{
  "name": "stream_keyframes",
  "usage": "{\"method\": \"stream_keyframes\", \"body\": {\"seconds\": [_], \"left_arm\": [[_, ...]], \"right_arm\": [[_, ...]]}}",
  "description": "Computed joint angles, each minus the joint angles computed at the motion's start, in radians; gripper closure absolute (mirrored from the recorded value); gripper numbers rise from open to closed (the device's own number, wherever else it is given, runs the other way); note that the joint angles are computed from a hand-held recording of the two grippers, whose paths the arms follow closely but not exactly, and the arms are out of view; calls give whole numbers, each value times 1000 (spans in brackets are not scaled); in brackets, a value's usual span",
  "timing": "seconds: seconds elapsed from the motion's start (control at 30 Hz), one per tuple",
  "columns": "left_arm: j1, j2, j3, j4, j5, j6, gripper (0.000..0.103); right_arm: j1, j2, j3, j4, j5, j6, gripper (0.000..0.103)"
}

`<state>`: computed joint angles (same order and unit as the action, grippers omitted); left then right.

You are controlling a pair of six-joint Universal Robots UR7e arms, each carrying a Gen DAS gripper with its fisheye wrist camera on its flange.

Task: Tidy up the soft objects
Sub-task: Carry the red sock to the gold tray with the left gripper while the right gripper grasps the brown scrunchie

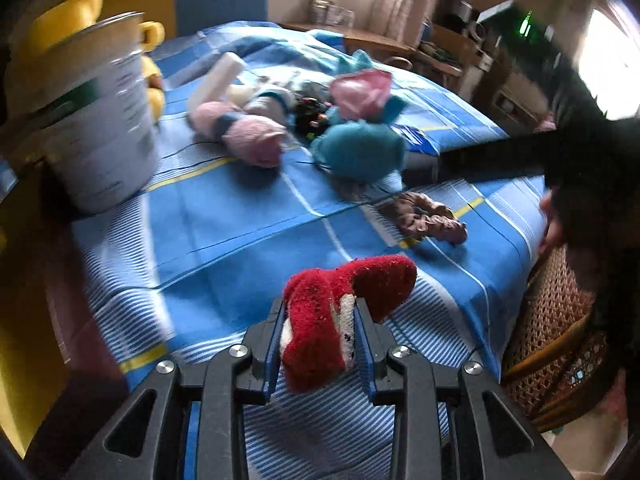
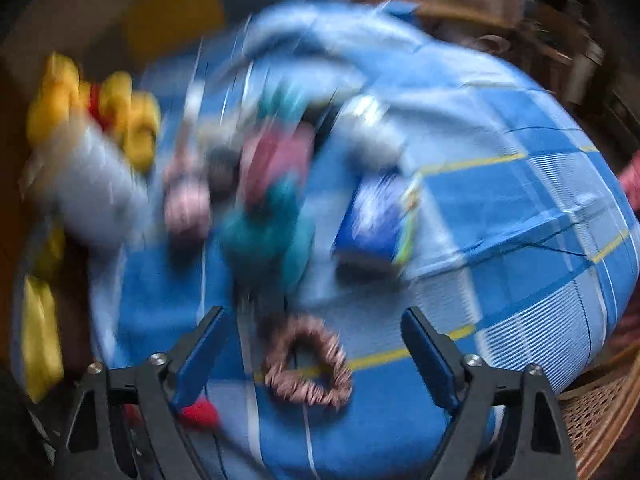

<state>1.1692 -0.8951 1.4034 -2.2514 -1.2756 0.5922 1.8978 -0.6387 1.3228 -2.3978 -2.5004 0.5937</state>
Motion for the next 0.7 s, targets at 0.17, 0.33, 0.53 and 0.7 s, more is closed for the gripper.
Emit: {"method": "stream_keyframes", "body": {"seconds": [0.17,0.33,0.53,0.7], "left_arm": [[11,-24,4,-33,-17,-15,71],[23,-41,-16,-38,-38,-48,71],[34,-51,-42,-84,-24,-101,71],[35,-68,-49,-179,31,-135,71]], "right_arm": [[-8,54,-101,286,10,86,16],[-10,73,-112,298,35,65,48],[1,91,-104,251,19,24,78],[7,131,-138,277,7,20,77]]}}
